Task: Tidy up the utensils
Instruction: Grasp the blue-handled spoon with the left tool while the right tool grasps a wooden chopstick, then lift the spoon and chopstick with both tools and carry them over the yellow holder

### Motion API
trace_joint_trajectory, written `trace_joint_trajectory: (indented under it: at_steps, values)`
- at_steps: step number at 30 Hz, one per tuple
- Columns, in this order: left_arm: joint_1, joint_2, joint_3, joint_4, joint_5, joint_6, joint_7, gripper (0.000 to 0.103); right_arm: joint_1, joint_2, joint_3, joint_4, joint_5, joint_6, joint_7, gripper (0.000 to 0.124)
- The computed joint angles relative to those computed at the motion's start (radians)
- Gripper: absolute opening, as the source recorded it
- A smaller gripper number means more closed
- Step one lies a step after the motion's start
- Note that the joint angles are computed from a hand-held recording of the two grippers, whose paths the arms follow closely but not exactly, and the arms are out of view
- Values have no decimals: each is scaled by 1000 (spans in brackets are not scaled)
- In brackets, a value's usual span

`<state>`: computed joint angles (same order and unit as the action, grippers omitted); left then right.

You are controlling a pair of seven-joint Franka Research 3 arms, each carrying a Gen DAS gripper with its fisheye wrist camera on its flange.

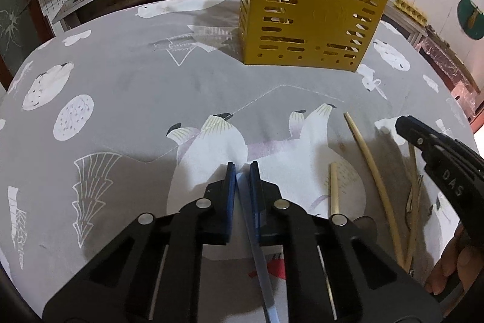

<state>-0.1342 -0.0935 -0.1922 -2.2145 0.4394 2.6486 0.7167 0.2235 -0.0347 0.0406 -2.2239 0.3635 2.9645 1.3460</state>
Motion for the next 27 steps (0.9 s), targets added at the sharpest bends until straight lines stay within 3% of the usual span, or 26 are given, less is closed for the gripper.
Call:
trace_joint_trajectory:
  at_steps: [4,11,16,27]
  values:
    - [7,-31,-2,-25,24,30,-28,8,18,-31,-5,-21,95,40,-79,9]
    - [35,-116,-34,-62,168,65,-143,7,69,-91,-37,-40,271,77,-241,9]
    - [67,-181,-67,-90,279,93,-243,7,142,-140,-85,-49,463,107,-425,9]
    - [138,-317,-130,-152,472,136,-430,6,280,-228,-165,-56,753,170,-716,7]
